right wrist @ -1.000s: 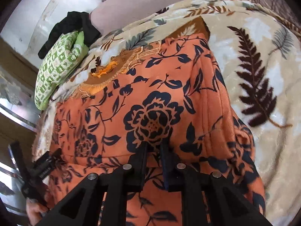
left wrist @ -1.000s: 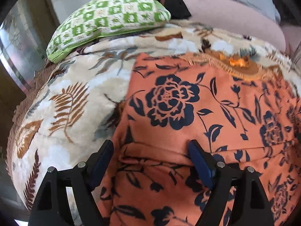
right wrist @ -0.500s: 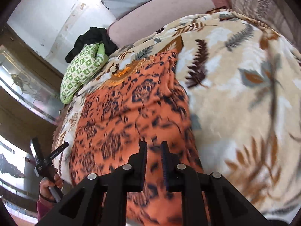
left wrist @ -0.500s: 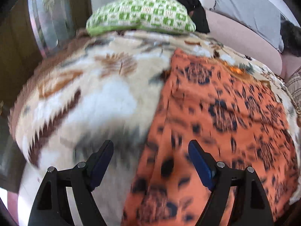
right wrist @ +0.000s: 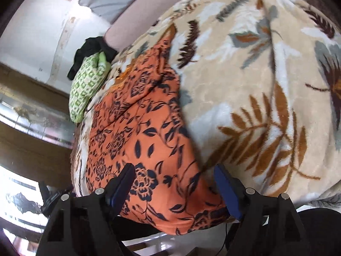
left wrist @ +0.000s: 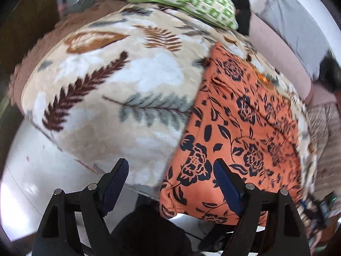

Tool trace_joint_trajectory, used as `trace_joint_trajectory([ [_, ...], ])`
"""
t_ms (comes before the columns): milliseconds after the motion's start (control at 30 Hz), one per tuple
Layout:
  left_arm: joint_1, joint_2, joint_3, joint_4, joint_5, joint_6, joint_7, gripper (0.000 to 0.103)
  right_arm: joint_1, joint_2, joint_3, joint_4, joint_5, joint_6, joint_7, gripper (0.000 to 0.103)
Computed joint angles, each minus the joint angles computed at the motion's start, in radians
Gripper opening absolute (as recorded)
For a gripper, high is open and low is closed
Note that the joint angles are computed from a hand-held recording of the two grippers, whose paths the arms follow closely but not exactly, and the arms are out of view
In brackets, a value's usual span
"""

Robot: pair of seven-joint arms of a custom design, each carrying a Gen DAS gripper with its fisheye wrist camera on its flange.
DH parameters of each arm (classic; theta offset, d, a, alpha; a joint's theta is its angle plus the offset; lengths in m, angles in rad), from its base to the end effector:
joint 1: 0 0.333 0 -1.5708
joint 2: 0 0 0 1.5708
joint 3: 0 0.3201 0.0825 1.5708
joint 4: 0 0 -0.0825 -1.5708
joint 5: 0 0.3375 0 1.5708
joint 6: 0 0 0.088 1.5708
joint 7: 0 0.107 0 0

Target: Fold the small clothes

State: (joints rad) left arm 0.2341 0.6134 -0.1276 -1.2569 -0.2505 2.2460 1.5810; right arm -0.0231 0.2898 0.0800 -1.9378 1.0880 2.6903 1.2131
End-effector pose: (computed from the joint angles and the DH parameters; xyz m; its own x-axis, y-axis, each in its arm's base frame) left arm 0.7131 0.0954 0.4630 0.1851 -0.9345 0.3040 -0.8941 -0.2885 -0.3427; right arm 0.6048 0.0019 0.4050 -0.2579 -0.7141 -0.6508 -0.7821 0.5498 -0.2933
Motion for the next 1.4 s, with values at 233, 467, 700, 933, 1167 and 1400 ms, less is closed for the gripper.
trace_joint_trajectory([
  [233,-0.007,0.046,-0.005,0.042,0.007,-0.066,-0.009,0.082,-0.011,0.004,0.003,-0.022,-0.002,0.015,0.003,0.079],
  [467,-0.011,0.068,-0.006,-0.024,0.009,-0.104,-0.017,0.082,-0.03,0.019,0.008,-0.021,0.08,-0.033,-0.046,0.079],
  [700,0.007,0.066,-0.034,-0.09,-0.049,-0.073,0.036,0.078,-0.013,0.039,0.004,-0.003,0.067,-0.047,-0.042,0.079],
  [933,0.031,0.107,-0.062,-0.052,-0.135,-0.109,0.094,0.035,-0.013,0.05,0.006,0.0,0.046,-0.057,-0.025,0.079],
  [1167,0.023,0.09,-0.061,-0.061,-0.151,-0.107,0.127,0.029,-0.016,0.043,-0.001,-0.01,0.068,-0.073,-0.012,0.079],
  [1400,0.027,0.103,-0.053,-0.05,-0.151,-0.105,0.148,0.027,0.049,0.042,-0.018,-0.01,-0.233,-0.053,0.11,0.016],
])
